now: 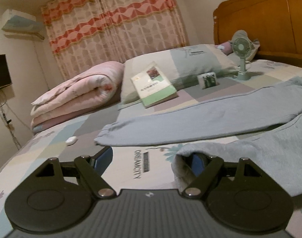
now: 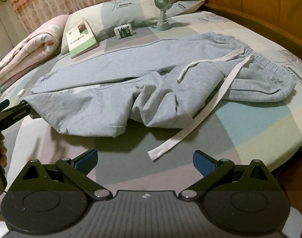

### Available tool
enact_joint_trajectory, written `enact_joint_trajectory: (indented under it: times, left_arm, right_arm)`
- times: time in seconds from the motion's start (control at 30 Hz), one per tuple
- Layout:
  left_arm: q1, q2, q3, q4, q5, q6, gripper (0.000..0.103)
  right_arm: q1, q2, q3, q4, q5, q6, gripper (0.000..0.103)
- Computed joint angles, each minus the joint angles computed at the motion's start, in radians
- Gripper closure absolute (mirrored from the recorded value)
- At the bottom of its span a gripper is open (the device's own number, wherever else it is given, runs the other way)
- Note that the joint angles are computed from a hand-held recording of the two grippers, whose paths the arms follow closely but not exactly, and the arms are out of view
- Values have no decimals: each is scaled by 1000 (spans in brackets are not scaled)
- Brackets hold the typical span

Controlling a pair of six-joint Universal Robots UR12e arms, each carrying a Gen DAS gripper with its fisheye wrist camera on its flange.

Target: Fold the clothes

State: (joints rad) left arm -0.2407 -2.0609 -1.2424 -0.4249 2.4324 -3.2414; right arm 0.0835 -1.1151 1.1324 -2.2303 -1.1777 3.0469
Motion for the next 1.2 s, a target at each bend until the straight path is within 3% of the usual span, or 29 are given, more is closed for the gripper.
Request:
enact_joint_trajectory:
  times: [0.23, 0.73, 1.2]
  left_arm:
    - [-1, 49, -78, 10, 44, -25, 23]
    - [8, 143, -225, 20, 119, -94, 23]
    - [8, 216, -320, 24, 158, -89, 23]
  right_arm:
    - [5, -23, 21, 26, -14, -4, 0]
    - [19, -69, 80, -34, -2, -6, 0]
    - [28, -75, 84, -44, -2, -19, 0]
